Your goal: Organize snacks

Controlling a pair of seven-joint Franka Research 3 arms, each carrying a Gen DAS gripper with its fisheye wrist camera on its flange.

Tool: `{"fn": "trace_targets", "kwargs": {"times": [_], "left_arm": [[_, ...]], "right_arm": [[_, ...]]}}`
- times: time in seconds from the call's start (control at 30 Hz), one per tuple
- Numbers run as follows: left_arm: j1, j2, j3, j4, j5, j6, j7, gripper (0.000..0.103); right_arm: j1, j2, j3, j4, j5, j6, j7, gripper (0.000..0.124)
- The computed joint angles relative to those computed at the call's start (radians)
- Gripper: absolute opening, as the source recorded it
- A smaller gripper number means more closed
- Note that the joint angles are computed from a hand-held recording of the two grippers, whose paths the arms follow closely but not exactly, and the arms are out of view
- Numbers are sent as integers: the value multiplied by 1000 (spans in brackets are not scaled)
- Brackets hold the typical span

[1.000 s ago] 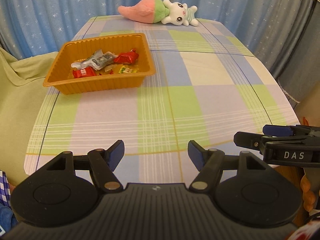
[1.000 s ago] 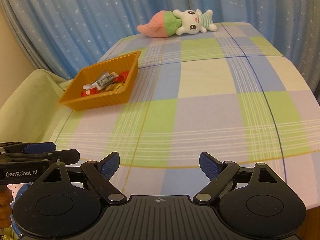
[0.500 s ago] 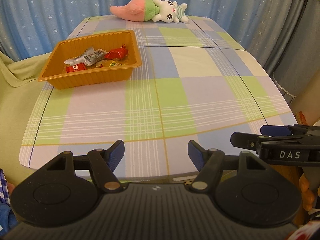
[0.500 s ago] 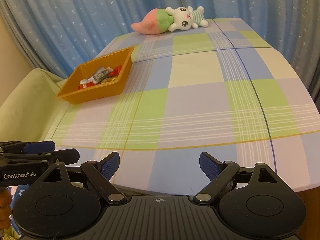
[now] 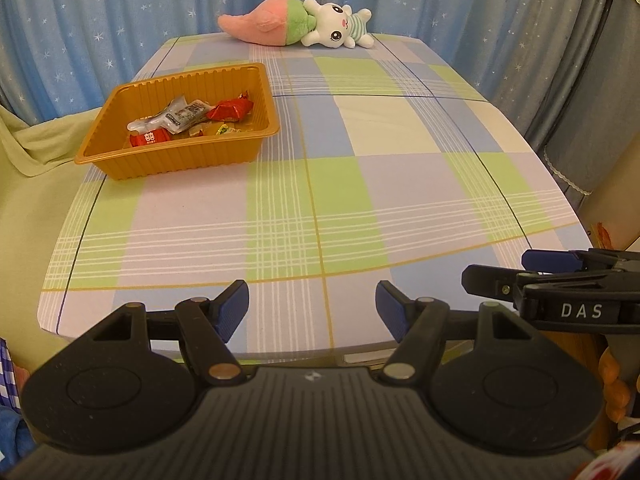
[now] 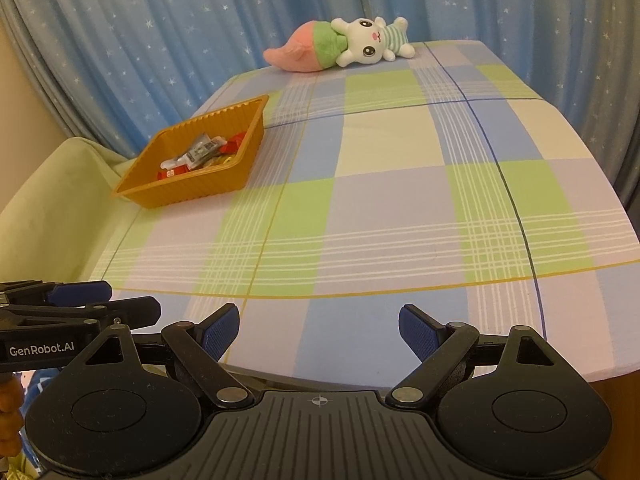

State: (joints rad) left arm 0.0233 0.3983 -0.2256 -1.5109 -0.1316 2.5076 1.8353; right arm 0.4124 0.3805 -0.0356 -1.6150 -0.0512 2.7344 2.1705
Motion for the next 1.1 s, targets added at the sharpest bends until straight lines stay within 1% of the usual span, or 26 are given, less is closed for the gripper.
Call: {"fn": "trace_targets", "kwargs": {"times": [1.1], "left_arm": [[-4,11,-1,16,9,-6,-5,68]], "right_arm": [[-5,1,1,-1,11,1,-11,87]]}}
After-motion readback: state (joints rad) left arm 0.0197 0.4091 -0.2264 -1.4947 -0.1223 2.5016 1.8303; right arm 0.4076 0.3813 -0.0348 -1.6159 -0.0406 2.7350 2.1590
